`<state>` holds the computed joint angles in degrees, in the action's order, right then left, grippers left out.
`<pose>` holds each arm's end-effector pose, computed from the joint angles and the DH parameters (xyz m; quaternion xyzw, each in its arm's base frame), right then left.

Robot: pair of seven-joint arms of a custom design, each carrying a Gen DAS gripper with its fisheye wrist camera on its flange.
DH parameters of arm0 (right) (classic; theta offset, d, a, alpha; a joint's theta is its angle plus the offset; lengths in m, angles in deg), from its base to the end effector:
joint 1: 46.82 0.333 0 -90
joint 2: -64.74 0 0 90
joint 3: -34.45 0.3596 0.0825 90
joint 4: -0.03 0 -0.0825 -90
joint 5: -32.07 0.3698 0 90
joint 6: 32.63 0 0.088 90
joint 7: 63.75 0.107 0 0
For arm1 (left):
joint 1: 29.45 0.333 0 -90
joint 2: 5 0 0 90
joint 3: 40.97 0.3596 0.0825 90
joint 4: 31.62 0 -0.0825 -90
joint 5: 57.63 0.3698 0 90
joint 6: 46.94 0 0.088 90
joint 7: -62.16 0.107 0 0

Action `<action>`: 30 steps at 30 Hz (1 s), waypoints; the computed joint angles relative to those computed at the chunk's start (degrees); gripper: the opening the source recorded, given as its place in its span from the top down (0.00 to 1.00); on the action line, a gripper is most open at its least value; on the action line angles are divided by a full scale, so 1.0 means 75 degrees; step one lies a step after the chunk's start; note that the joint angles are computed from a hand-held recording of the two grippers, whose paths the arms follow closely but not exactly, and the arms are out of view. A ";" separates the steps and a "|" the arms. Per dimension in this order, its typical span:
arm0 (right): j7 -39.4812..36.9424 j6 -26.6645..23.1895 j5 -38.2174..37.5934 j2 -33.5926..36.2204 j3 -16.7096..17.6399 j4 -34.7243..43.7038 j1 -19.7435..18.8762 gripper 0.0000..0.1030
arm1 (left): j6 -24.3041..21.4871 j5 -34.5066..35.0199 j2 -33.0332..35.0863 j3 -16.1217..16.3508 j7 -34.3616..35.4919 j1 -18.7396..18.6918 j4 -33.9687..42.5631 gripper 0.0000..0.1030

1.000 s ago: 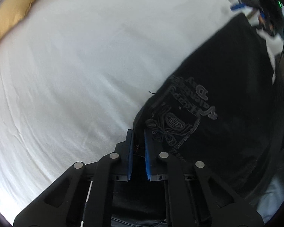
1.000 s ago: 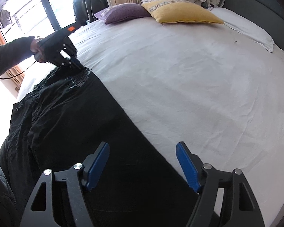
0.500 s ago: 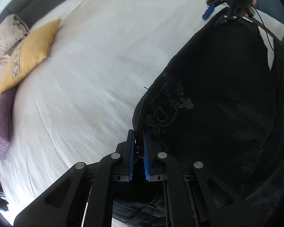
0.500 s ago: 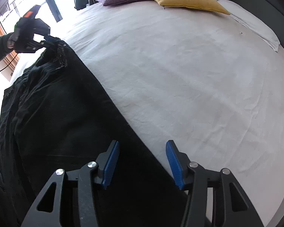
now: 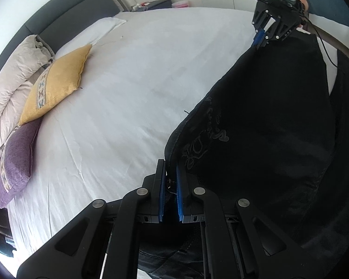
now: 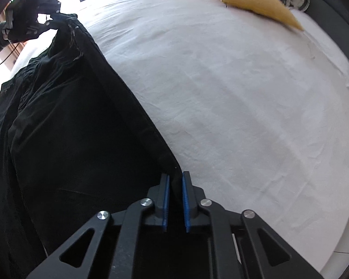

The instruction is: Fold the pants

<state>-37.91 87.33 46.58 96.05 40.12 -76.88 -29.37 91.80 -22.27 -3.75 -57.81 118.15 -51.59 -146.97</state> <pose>0.6852 0.2862 0.4768 -0.9813 0.0844 -0.0350 0.1697 0.4533 -0.3618 0.5342 -0.4961 0.8146 -0.1468 0.2621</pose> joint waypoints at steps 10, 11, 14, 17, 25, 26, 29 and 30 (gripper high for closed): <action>-0.1168 0.2151 0.0890 -0.2873 0.0154 -0.3385 -0.0224 0.93 | -0.0710 0.0296 -0.0954 -0.0431 -0.0876 -0.0296 -0.0064 0.93; -0.1288 0.2268 0.0967 -0.3171 0.0136 -0.3715 -0.0212 0.93 | -0.0816 0.0256 -0.1094 -0.0522 -0.0969 -0.0365 -0.0100 0.93; -0.1527 0.2564 0.1286 -0.4022 0.0072 -0.4647 -0.0127 0.93 | -0.1098 0.0140 -0.1510 -0.0802 -0.1338 -0.0577 -0.0250 0.93; -0.1803 0.2941 0.1640 -0.5053 -0.0035 -0.5804 -0.0002 0.94 | -0.1415 0.0023 -0.1882 -0.1198 -0.1878 -0.0872 -0.0488 0.93; -0.1658 0.3467 0.1777 -0.7088 -0.0182 -0.8268 0.0420 0.94 | -0.1942 -0.0110 -0.1852 -0.2230 -0.4146 -0.1811 -0.0940 0.93; -0.1533 0.3625 0.1628 -0.7352 -0.0084 -0.8646 0.0430 0.94 | -0.2006 -0.0068 -0.1754 -0.2305 -0.4426 -0.1940 -0.0948 0.93; -0.1185 0.3667 0.1388 -0.7711 -0.0006 -0.9202 0.0567 0.94 | -0.2177 0.0110 -0.1504 -0.2382 -0.5182 -0.2279 -0.0984 0.93; -0.1099 0.3764 0.1239 -0.7835 0.0062 -0.9403 0.0594 0.94 | -0.2213 0.0193 -0.1453 -0.2415 -0.5528 -0.2389 -0.1016 0.93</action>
<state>-46.16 115.56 55.87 37.29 40.58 -147.40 -24.92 75.21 -20.82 -14.65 -75.92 76.70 -69.51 -154.59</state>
